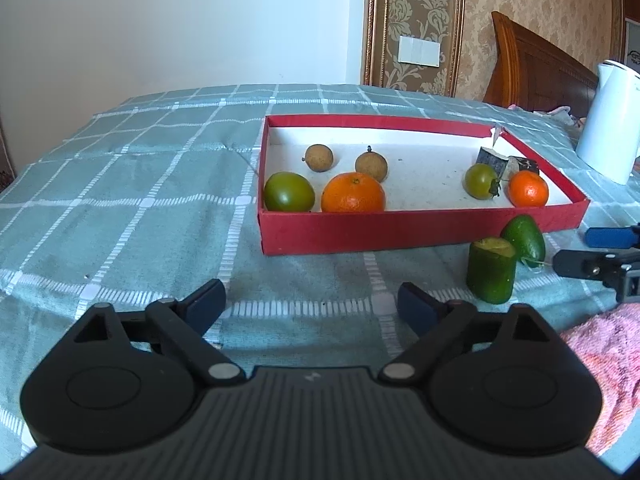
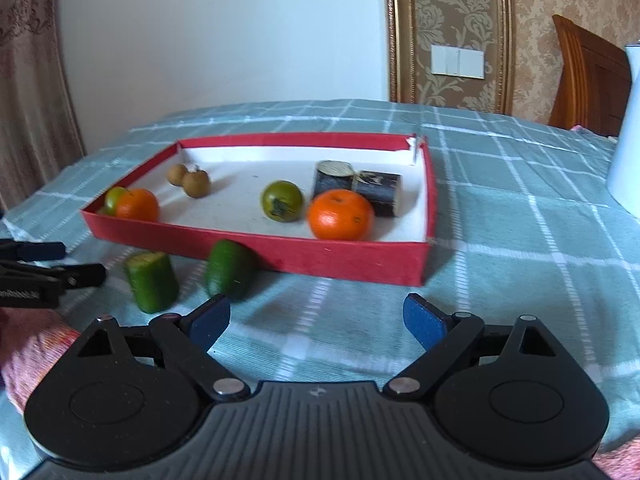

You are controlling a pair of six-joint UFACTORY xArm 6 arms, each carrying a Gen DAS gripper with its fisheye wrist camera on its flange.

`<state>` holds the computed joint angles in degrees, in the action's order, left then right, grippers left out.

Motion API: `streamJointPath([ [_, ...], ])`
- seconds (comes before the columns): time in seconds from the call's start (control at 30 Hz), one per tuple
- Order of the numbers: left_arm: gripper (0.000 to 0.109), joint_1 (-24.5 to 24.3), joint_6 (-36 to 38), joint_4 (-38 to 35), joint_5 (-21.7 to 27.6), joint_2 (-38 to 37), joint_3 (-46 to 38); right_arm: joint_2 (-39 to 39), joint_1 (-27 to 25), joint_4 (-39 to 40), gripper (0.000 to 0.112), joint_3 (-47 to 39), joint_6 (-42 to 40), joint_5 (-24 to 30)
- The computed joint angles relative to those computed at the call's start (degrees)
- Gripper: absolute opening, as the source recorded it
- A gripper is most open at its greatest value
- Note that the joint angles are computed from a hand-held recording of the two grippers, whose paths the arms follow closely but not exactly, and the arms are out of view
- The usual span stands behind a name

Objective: Organize fruits
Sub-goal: 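Move the right gripper to the dark green oval fruit and close on it, then lift the green oval fruit with the right gripper and carry it into the tray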

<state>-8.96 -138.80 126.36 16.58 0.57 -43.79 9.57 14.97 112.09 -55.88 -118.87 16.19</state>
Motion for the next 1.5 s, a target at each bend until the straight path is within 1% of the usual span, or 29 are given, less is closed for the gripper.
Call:
streamJointPath([
  [0.03, 0.095, 0.06, -0.16, 0.25, -0.19, 0.08, -0.11, -0.15, 0.23, 0.0, 0.088, 0.12, -0.28, 0.24],
  [0.07, 0.095, 0.06, -0.01, 0.26, -0.26, 0.14, -0.17, -0.26, 0.46, 1.72, 0.079, 0.15, -2.14, 0.22],
  [0.1, 0.095, 0.1, 0.26, 0.17, -0.37, 0.19, -0.23, -0.26, 0.75, 2.74, 0.075, 0.01, -3.29, -0.07],
  [0.13, 0.096, 0.09, 0.48, 0.02, -0.38, 0.2, -0.23, -0.2, 0.99, 1.87, 0.071, -0.04, -2.56, -0.12],
  [0.27, 0.098, 0.36, -0.88, 1.34, -0.91, 0.26, -0.44, -0.28, 1.65, -4.37, 0.071, 0.22, 3.59, 0.93],
  [0.37, 0.098, 0.4, -1.69, 1.99, -1.07, 0.19, -0.44, -0.56, 2.42, -2.98, 0.071, 0.15, 2.27, 0.96],
  [0.47, 0.099, 0.43, -1.78, 2.25, -1.29, 0.25, -0.55, -0.79, 2.79, -3.55, 0.071, 0.11, 3.07, 1.72],
  [0.5, 0.099, 0.46, -1.68, 2.23, -1.33, 0.31, -0.6, -0.58, 3.16, -2.63, 0.07, -0.22, 2.17, 1.11],
  [0.57, 0.1, 0.48, -1.69, 2.28, -1.38, 0.34, -0.65, 0.24, 3.93, -2.91, 0.058, -1.12, 2.62, -0.25],
  [0.63, 0.103, 0.54, -2.03, 2.52, -1.64, 0.38, -0.73, 1.0, 3.99, -7.36, 0.052, -1.6, 8.12, 0.18],
  [0.67, 0.103, 0.54, -2.03, 2.37, -1.65, 0.29, -0.66, 1.34, 4.0, -9.29, 0.051, -1.79, 10.42, 0.43],
  [0.7, 0.103, 0.51, -2.34, 2.56, -1.64, 0.22, -0.58, 1.63, 4.13, -9.72, 0.051, -2.02, 10.92, 0.43],
  [0.8, 0.103, 0.5, -2.35, 2.54, -1.65, 0.2, -0.56, 2.21, 4.72, -8.04, 0.051, -2.71, 9.17, -0.48],
  [0.83, 0.103, 0.49, -2.1, 2.33, -1.63, 0.17, -0.52, 2.56, 4.99, -7.29, 0.05, -3.08, 8.58, -0.78],
  [0.87, 0.103, 0.48, -2.01, 2.26, -1.62, 0.14, -0.49, 2.84, 5.29, -6.09, 0.045, -3.45, 7.41, -1.32],
  [0.97, 0.103, 0.51, -2.03, 2.3, -1.65, 0.16, -0.5, 3.01, 5.7, -1.91, 0.044, -3.81, 3.14, -2.32],
  [1.0, 0.103, 0.5, -1.96, 2.23, -1.65, 0.13, -0.47, 2.9, 5.55, -1.95, 0.043, -3.66, 3.04, -1.99],
  [1.03, 0.103, 0.53, -1.87, 2.19, -1.65, 0.16, -0.5, 2.58, 4.88, -4.39, 0.031, -3.0, 5.3, 0.21],
  [1.07, 0.103, 0.56, -1.75, 2.12, -1.67, 0.14, -0.48, 2.39, 4.58, -5.95, 0.031, -2.63, 7.18, 1.2],
  [1.2, 0.103, 0.56, -2.04, 2.34, -1.73, 0.12, -0.49, 2.0, 4.7, -3.65, 0.031, -2.26, 4.47, 0.86],
  [1.43, 0.103, 0.68, -3.36, 3.43, -1.94, 0.26, -0.73, 1.05, 3.61, -4.13, 0.03, -1.1, 6.23, 2.6],
  [1.5, 0.103, 0.69, -3.43, 3.5, -1.95, 0.27, -0.74, 0.1, 3.09, -3.13, 0.03, -0.34, 5.57, 3.64],
])
